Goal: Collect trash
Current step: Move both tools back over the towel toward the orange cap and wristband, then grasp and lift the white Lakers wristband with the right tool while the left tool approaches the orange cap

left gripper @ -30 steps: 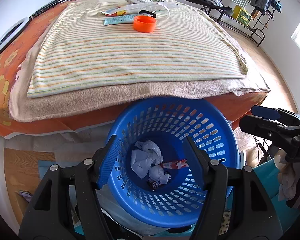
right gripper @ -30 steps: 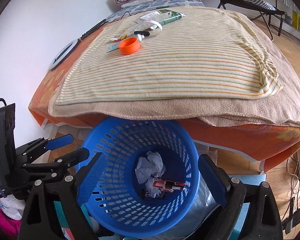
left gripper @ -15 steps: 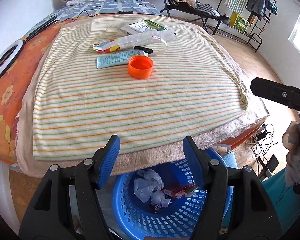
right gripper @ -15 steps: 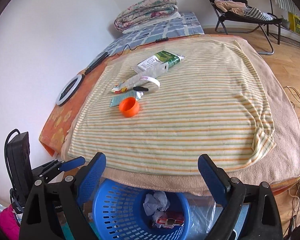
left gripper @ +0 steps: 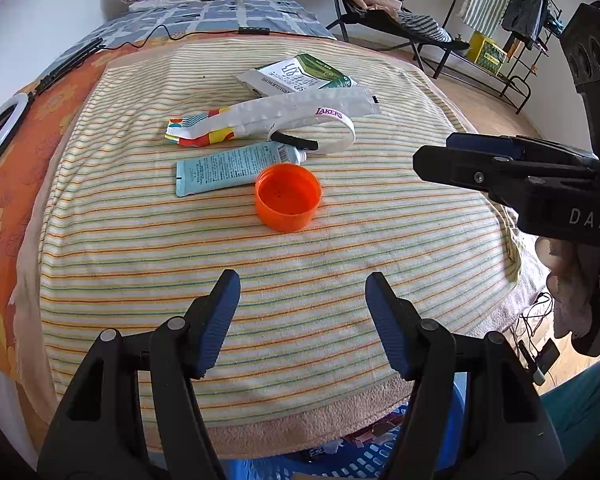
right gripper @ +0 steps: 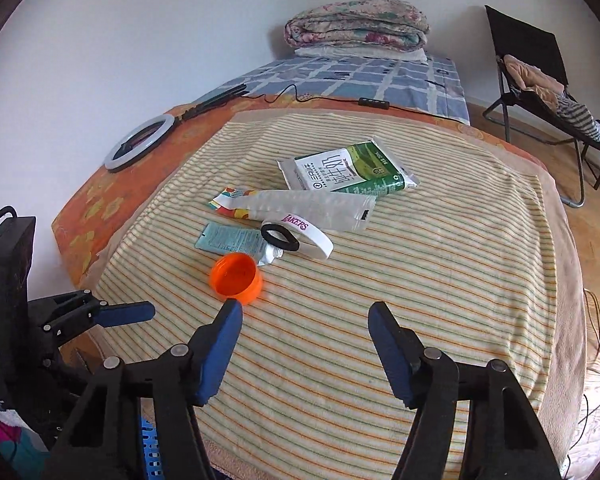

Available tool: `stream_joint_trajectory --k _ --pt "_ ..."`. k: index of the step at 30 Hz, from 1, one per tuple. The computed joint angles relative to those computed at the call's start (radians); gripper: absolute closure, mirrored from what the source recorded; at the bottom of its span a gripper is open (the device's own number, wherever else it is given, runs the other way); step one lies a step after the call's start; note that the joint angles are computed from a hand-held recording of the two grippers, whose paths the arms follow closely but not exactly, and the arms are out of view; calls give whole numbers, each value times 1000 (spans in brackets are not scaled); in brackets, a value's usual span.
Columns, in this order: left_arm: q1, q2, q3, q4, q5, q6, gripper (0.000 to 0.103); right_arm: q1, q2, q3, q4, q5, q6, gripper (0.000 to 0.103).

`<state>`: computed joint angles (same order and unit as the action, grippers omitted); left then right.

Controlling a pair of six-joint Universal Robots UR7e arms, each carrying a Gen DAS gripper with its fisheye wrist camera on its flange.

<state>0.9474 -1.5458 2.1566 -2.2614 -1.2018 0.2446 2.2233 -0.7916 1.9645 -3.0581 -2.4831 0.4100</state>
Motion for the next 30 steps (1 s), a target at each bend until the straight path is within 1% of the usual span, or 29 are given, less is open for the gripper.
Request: stream_joint_trajectory --k 4,7,9,11,13,17,21,25,26,27,30 --pt "10 48 -26 -9 -12 -17 36 -38 20 -35 -6 22 -86 37" --pt "10 73 -31 -30 -2 -9 36 -59 37 -59 -4 17 -124 37" --pt "13 89 -37 -40 2 -12 36 -82 37 -60 -18 51 -134 37" --pt "19 105 -44 -48 4 -12 36 -100 38 -64 -17 75 -138 40" --pt "21 118 -50 -54 8 -11 36 -117 40 -71 -14 98 -146 47" --pt "23 137 -55 -69 12 -5 36 -140 44 -75 -42 138 -163 49" --pt "23 159 -59 -74 27 -5 36 -155 54 -90 -39 149 -182 50" --pt "30 177 -70 -86 25 -8 36 -169 63 -98 -47 165 -191 52" --pt "30 181 -72 -90 27 -6 37 -169 66 -101 -47 161 -195 52" --pt "30 186 -74 -93 31 -4 42 -170 70 -107 -46 154 -201 52" --pt "32 200 -83 -98 38 -8 44 -174 77 -112 -65 152 -211 52"
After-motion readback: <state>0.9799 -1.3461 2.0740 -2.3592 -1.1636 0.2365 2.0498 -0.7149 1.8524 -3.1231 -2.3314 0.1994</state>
